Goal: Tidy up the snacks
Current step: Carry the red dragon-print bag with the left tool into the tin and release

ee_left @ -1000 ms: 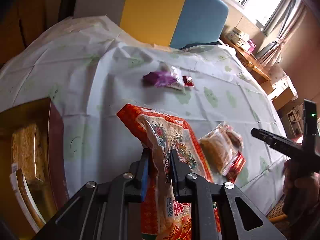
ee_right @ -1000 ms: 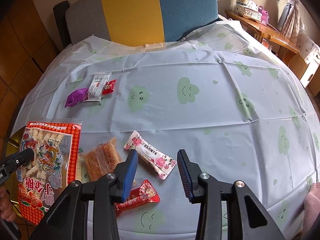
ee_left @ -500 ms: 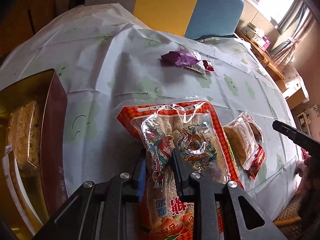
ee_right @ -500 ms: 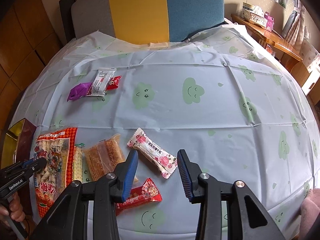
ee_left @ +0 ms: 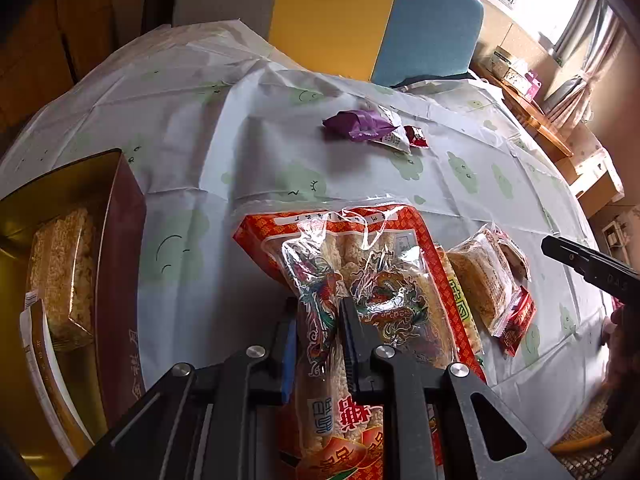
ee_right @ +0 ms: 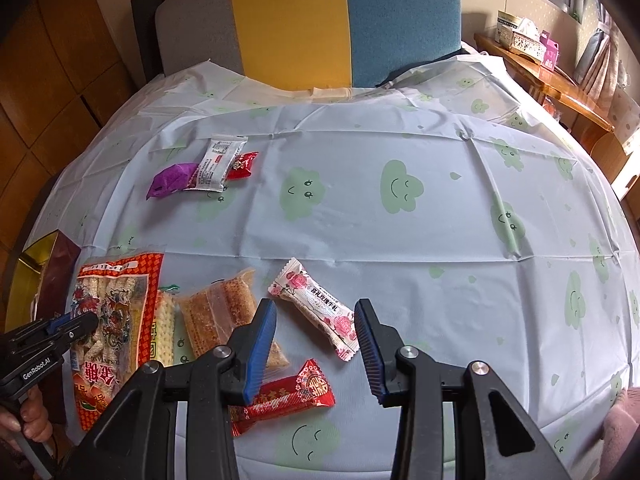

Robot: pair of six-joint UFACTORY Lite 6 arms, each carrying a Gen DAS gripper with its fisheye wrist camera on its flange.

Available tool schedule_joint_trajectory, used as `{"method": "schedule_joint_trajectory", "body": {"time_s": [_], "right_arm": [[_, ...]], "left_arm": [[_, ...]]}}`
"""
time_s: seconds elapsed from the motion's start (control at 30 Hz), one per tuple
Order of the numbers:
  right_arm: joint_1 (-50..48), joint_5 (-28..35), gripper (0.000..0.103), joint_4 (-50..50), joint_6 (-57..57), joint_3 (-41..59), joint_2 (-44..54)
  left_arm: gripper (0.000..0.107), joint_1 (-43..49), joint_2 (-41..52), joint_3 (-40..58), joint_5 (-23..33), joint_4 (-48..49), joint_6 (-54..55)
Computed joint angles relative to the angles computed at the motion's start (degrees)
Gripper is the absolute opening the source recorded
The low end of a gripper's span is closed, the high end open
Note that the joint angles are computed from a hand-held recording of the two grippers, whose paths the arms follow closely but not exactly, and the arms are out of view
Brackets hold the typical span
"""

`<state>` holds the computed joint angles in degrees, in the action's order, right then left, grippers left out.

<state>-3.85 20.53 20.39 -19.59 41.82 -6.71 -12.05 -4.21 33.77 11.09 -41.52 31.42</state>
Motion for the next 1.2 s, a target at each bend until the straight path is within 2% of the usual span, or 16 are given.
{"method": "schedule_joint_trajectory", "body": {"time_s": [0.17, 0.4, 0.57, 0.8, 1.03, 1.2], "right_arm": [[0.17, -1.15, 0.041, -2.03, 2.16, -0.12, 0.24], [-0.40, -1.19, 0.041, -3.04, 3.50, -0.06, 0.58], [0.34, -1.41, 0.041, -8.77, 9.31, -0.11, 0.99], [-1.11, -1.08, 0.041, -5.91, 6.79, 0.57, 1.23], [0.39, -1.16, 0.041, -6.27, 6.54, 0.21, 1.18], [-0.33, -0.70, 0.041, -2.52, 2.94, -0.05, 0.62]], "left_arm": [[0.018, 0.95, -2.53, -1.47, 0.64, -3.79, 4.31], [0.017, 1.83, -6.25, -3.34, 1.35, -0.14, 0.60], [0.017, 2.04, -5.30, -2.59, 1.42, 3.30, -2.70], [0.017, 1.64, -9.53, -3.55, 1.80, 9.95, -9.31], [0.015, 4.92, -13.86, -4.48, 4.59, 6.41, -4.69], [0.014, 7.20, -17.59, -5.60, 6.56, 5.03, -1.84]]}}
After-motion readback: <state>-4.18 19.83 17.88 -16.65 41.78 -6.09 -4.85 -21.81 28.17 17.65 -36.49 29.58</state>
